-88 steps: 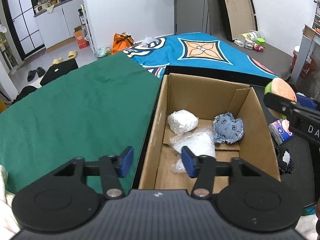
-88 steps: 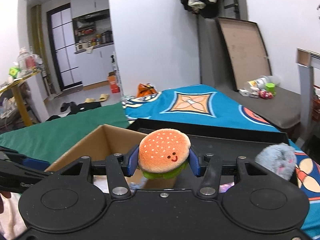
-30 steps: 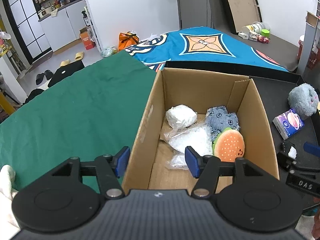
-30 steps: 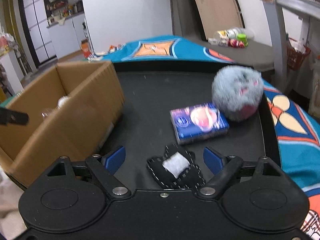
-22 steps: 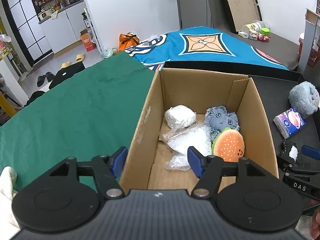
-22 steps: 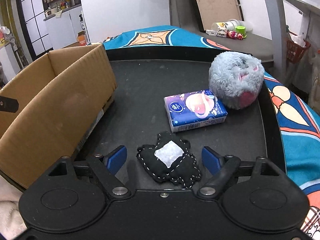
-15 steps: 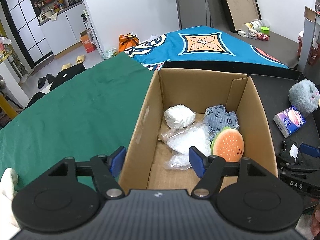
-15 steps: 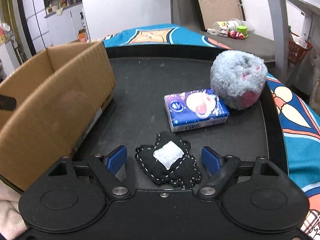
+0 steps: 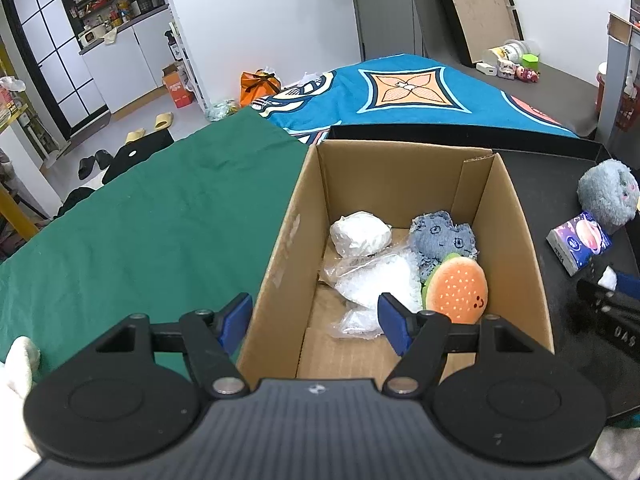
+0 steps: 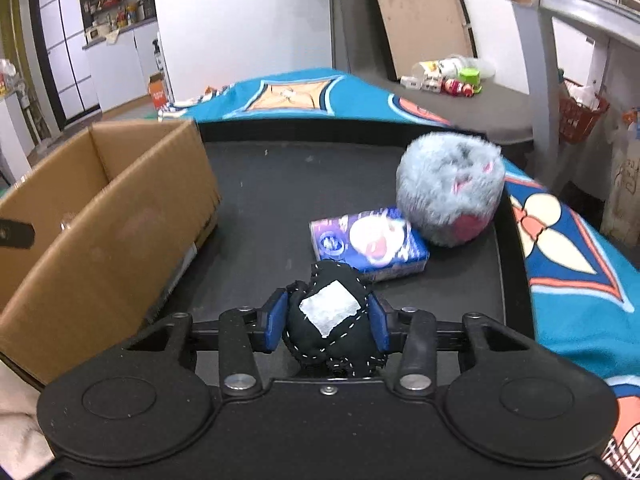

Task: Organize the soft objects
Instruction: 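Reach the right gripper to the black stitched patch and grasp it, then carry the black patch with the right gripper into the box and release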

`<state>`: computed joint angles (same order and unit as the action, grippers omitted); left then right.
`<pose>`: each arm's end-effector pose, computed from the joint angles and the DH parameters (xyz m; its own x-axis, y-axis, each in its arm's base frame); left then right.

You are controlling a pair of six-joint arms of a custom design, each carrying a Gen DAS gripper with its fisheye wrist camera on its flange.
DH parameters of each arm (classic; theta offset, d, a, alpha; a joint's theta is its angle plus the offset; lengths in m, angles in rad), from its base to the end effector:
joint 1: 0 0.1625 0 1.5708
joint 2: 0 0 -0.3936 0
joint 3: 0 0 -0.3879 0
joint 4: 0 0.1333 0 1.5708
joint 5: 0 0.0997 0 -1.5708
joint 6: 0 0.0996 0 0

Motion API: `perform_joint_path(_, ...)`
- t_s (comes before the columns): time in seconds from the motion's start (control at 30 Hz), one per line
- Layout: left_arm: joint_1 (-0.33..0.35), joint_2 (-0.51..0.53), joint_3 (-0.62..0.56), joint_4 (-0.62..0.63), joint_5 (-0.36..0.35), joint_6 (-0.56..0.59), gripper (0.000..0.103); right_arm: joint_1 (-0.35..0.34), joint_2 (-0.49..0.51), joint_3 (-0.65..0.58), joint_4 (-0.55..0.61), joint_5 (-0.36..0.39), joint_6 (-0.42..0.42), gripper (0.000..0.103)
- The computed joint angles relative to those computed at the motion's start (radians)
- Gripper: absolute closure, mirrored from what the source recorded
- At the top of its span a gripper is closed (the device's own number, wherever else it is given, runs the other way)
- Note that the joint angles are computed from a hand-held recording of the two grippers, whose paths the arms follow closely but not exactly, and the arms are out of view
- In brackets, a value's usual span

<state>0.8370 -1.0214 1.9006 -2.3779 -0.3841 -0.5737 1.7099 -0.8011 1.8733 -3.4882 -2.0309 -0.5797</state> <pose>-0.2005 -0.5593 0.1550 -0.5587 -0.1496 -0.8158 0.4343 0.7852 -0.4414 0.1703 -0.5743 0.1198 -0.7305 -0.1887 0.6563 -0.5883 0.6620 -0.4645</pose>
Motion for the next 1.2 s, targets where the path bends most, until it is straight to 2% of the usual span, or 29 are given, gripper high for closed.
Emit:
perform_joint_path(0.63,-0.001,-0.041,0.023,-0.014,-0.008,0.017,0.035,0.044,-0.017,-0.026,-0.063,0.114,0.001,0.061)
perform_joint_path(0.93,0.004,-0.07,0.051,-0.099,-0.048,0.072,0.036,0.054,-0.006,-0.041,-0.068,0.196,-0.008,0.061)
perform_joint_path(1.2,0.014,-0.087,0.068,-0.177,-0.09,0.128,0.039,0.078,0.009,-0.059,-0.054,0.217,-0.009,0.061)
